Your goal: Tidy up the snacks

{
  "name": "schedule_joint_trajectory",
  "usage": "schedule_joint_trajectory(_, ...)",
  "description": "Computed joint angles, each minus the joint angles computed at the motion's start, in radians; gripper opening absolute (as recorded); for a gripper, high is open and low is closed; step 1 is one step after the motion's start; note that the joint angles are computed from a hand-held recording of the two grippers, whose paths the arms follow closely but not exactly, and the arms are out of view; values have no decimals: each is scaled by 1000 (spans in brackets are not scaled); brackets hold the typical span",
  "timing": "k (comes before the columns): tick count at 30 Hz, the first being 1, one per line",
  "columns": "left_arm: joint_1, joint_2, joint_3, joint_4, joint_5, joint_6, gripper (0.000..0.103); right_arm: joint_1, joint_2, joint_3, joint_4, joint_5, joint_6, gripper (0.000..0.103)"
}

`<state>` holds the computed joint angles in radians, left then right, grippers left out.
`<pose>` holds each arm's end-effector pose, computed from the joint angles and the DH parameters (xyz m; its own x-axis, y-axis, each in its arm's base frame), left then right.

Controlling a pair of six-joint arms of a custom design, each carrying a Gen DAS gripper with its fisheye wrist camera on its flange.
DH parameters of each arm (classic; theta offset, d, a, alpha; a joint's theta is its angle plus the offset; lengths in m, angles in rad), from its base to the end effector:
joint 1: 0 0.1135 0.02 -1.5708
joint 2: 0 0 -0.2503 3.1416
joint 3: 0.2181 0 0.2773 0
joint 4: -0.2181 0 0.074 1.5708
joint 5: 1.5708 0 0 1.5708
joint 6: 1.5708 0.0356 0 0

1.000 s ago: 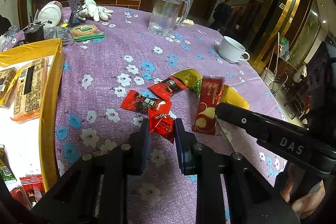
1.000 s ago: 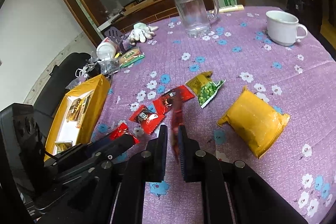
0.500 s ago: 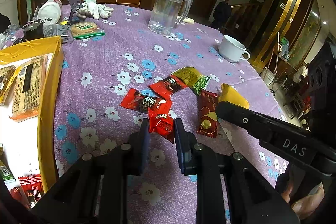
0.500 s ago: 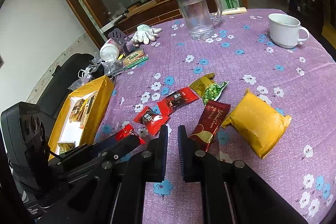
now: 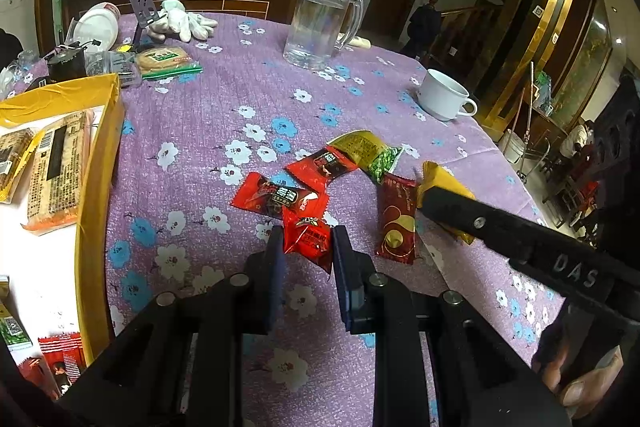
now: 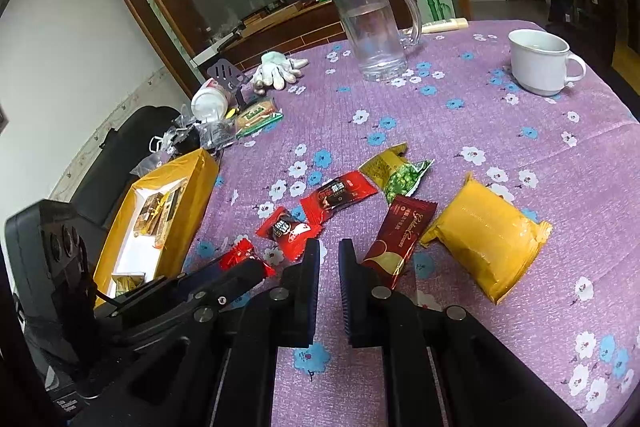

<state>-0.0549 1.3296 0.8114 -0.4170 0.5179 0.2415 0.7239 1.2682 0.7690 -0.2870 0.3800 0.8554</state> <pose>0.2860 -0.0334 0.1901 -0.6986 0.2465 -0.6717 0.5234 0.8161 -0.2448 0.2241 0.1805 0.1997 -0.6638 0.3488 -0.6616 0.1256 0.9240 0.3612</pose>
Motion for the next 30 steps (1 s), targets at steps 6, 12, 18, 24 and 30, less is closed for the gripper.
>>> schedule_joint_trajectory(6,8,-17,-8,23,2,-10,20,3,-28,-17,19,6,1,10)
schedule_joint_trajectory(12,5,-9,-4,31,-7,-15,20,8,-43,-27,34,13,-4,10)
schedule_joint_trajectory(18,8,1,3,27,-20,-20,20,-65,0,-19,-3,-70,43,32)
schedule_joint_trajectory(24,15,-9,2,20,-17,-21,20,-100,79,8,-32,-92,72,50)
schedule_joint_trajectory(30,17,-10,1,21,-20,-22,20,-41,240,146,-123,92,2,56)
